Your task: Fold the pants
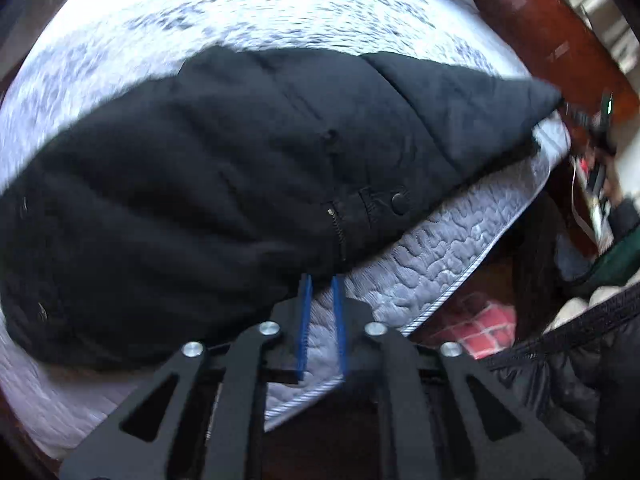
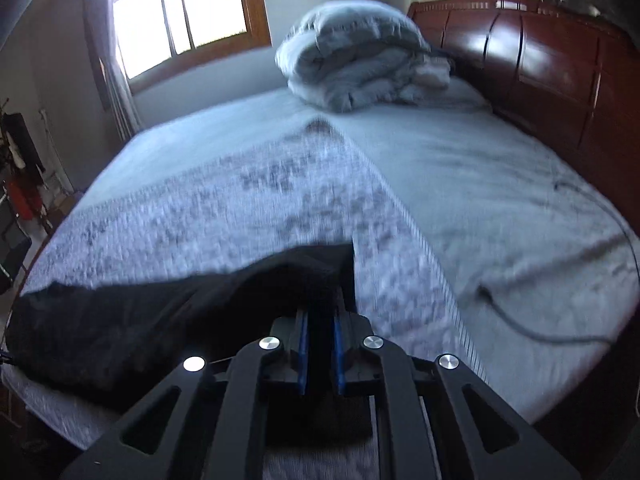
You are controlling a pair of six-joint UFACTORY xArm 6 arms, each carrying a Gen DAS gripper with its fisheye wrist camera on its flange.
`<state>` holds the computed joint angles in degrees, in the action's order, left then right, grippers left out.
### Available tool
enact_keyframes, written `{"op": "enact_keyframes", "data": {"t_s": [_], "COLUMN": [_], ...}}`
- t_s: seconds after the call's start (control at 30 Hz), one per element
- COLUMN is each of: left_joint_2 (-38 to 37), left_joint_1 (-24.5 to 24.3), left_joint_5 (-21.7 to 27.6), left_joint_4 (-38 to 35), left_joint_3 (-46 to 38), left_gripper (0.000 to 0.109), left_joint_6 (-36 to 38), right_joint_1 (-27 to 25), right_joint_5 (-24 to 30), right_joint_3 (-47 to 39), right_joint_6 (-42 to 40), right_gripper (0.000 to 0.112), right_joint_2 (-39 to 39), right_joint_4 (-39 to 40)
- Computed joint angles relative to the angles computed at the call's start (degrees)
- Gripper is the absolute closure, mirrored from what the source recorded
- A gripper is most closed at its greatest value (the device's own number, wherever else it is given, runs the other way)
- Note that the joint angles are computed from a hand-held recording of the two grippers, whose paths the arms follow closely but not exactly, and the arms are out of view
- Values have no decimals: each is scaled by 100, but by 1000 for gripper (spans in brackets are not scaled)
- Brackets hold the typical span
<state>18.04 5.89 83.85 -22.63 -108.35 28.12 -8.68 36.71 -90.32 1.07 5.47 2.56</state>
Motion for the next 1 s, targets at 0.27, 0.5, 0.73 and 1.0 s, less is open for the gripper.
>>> {"op": "enact_keyframes", "data": {"t_s": [0.27,0.5,0.73,1.0], "left_joint_2": [-1296,-1216,-822,-422], "left_joint_1": [332,1001,1280,1201], "left_joint_5": [-2011,-2605,-3074,-3602], "left_joint_4": [15,260,-1360,-2210], "left_joint_3": [1899,2267,2398,2391], "left_gripper": [17,20,20,24], "left_joint_6": [-1056,-3263,-3757,-4037], "right_joint_1": [-54,-112,137,396], "right_joint_5": [251,238,360,412], "right_joint_3": [902,1146,1088,955], "right_joint_6": [912,1744,1777,1638], "right_gripper": [74,65,64,62], "right_joint_2": [-443,-803,-827,-727], "right_joint_4": [-683,-1097,-1128,-1243]}}
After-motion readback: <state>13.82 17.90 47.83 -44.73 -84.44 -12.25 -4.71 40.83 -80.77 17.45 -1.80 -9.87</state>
